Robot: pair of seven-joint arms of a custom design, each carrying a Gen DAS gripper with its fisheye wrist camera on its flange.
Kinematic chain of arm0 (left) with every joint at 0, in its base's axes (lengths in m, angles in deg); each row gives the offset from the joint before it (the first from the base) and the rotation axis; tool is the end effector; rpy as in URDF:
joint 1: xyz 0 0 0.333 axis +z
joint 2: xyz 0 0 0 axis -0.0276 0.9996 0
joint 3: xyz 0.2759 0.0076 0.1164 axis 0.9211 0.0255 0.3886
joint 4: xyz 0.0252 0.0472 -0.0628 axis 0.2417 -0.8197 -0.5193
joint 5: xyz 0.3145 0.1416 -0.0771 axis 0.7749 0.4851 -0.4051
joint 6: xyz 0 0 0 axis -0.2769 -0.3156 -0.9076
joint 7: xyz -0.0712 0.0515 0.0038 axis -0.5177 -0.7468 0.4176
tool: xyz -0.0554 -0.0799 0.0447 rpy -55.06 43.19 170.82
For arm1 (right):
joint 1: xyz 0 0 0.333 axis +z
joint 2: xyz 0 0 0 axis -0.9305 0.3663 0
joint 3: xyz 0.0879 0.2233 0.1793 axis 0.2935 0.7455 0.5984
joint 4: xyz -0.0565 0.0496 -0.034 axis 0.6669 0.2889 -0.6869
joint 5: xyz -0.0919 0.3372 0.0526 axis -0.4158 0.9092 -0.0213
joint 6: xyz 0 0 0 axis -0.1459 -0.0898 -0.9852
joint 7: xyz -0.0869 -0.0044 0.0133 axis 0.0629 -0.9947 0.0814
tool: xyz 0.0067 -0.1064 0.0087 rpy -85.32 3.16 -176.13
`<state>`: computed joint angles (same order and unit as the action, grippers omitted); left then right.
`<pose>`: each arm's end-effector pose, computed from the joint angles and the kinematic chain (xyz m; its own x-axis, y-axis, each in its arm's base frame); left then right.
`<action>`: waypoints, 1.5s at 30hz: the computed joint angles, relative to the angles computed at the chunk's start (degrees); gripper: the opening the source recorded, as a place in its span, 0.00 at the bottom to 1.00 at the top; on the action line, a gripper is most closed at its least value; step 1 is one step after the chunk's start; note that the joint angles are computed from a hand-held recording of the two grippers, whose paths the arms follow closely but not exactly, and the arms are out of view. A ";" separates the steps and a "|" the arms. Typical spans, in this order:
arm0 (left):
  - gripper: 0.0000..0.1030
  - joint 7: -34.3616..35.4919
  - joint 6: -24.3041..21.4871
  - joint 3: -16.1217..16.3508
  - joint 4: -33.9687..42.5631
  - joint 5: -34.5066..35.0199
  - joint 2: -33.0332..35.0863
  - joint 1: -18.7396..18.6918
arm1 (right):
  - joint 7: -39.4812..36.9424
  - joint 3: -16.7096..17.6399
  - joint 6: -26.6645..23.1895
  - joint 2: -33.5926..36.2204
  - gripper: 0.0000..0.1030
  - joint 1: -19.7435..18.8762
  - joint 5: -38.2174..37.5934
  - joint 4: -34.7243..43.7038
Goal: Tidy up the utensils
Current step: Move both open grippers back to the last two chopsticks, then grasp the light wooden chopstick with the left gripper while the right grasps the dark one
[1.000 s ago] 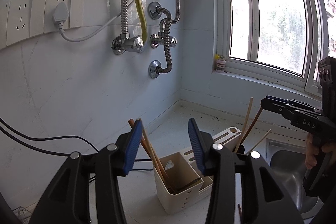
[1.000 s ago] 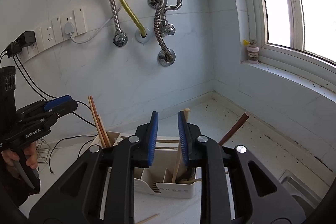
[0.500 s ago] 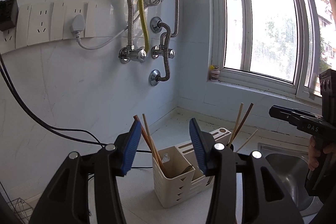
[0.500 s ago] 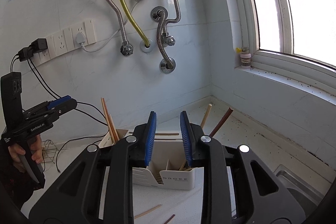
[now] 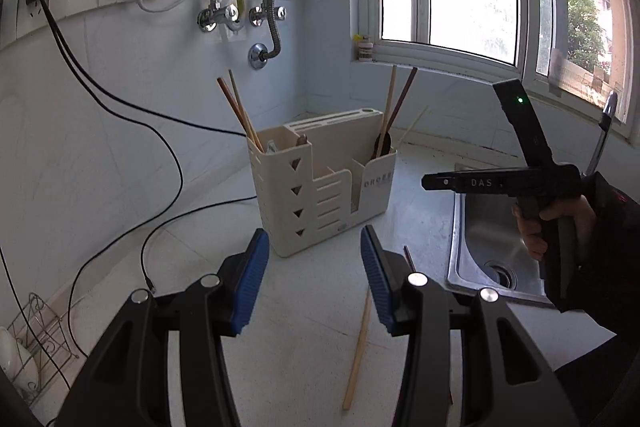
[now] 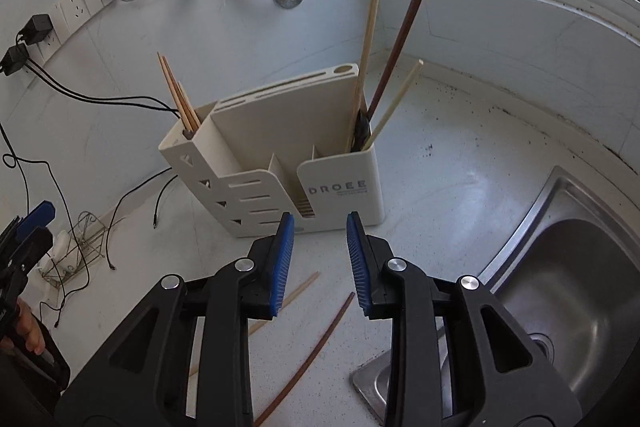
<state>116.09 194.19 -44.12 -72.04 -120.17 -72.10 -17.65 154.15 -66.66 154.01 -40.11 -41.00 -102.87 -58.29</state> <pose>0.4816 -0.1573 0.4815 -0.5698 -0.8209 -0.0370 -0.4486 0.3485 -0.8230 0.5348 0.2593 0.4273 -0.0450 -0.9504 -0.3078 -0.6847 0.2537 -0.6833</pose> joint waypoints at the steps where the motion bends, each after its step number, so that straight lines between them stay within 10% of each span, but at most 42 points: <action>1: 0.45 -0.82 -0.29 -0.15 -1.52 1.66 -0.22 0.15 | -1.15 1.01 -0.55 0.82 0.26 -0.54 1.75 0.07; 9: 0.45 -13.31 -5.26 -0.13 -9.16 20.23 1.36 2.01 | -18.02 9.79 -4.05 6.96 0.25 -5.87 23.41 1.48; 16: 0.35 -15.76 -7.63 -0.39 -10.49 24.72 3.26 3.33 | -23.11 8.23 -10.34 11.54 0.19 -3.65 31.98 6.93; 32: 0.21 -15.37 -10.97 -1.39 -9.83 29.75 5.27 5.53 | -19.27 3.94 -20.40 15.66 0.13 1.77 29.86 14.83; 45: 0.06 -28.49 -9.10 -2.25 -9.17 43.23 6.84 5.95 | -19.19 5.47 -34.03 20.84 0.12 2.54 28.95 27.16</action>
<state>87.60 185.09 -46.37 -81.21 -76.93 -65.26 -11.69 134.96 -61.19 119.98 -19.27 -38.46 -73.92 -31.13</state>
